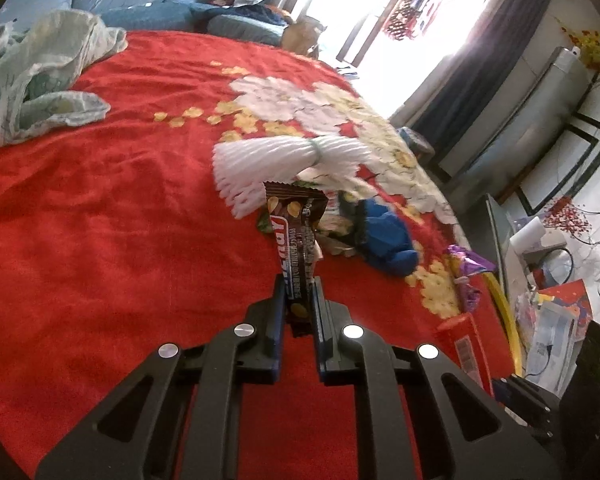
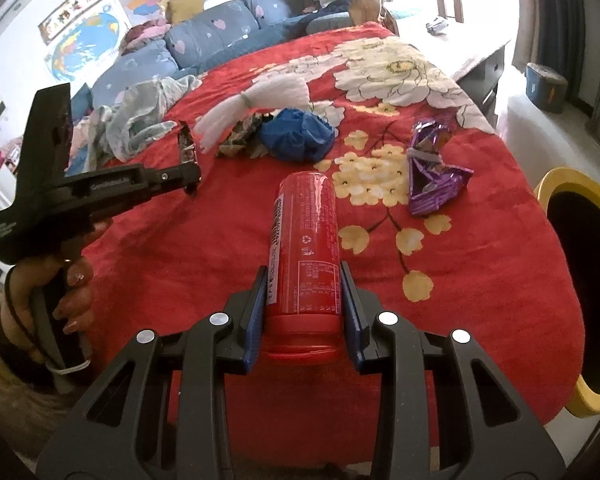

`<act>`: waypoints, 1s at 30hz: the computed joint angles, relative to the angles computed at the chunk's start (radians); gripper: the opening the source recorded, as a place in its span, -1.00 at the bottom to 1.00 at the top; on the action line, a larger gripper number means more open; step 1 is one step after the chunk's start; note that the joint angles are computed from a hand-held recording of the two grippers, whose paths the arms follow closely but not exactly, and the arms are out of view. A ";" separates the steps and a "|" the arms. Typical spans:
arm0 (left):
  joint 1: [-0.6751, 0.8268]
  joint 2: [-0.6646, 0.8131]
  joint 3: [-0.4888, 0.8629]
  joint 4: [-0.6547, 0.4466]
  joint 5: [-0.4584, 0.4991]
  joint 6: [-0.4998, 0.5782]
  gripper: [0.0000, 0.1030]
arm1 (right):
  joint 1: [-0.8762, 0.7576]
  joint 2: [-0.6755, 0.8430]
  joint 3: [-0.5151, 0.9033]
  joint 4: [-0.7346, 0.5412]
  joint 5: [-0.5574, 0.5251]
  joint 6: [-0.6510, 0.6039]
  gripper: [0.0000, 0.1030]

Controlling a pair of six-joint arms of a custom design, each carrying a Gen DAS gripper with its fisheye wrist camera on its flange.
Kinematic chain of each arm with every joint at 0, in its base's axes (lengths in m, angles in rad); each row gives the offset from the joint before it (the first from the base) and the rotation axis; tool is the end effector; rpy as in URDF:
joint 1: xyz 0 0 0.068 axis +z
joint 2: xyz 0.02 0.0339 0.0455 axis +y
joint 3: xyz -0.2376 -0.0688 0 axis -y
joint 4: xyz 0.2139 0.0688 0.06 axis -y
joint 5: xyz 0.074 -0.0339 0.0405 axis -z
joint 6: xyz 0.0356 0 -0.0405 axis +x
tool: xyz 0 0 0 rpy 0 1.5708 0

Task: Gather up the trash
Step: 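Carry the chocolate bar in the left tool and red can in the right tool over the bin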

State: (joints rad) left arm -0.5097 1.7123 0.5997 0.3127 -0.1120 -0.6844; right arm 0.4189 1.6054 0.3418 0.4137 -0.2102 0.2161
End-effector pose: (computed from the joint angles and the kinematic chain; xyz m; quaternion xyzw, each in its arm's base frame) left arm 0.2447 -0.1322 0.1050 -0.1017 0.9198 -0.1682 0.3396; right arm 0.1997 0.0971 0.0835 -0.1310 0.9221 0.2028 0.3026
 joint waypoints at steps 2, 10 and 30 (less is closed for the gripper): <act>-0.020 -0.028 -0.001 -0.008 -0.011 0.004 -0.77 | -0.011 -0.029 -0.007 -0.011 -0.007 -0.002 -0.49; -0.102 -0.063 0.043 -0.048 -0.041 0.022 -0.77 | -0.079 -0.126 -0.026 -0.050 -0.023 -0.020 -0.49; -0.257 0.013 0.207 -0.126 -0.092 0.080 -0.77 | -0.381 -0.237 -0.037 -0.110 -0.119 -0.096 -0.49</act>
State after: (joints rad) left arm -0.7663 1.7251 0.8062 0.1862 -0.2036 -0.6043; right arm 0.0380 1.3689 0.3050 0.3034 -0.3290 0.1198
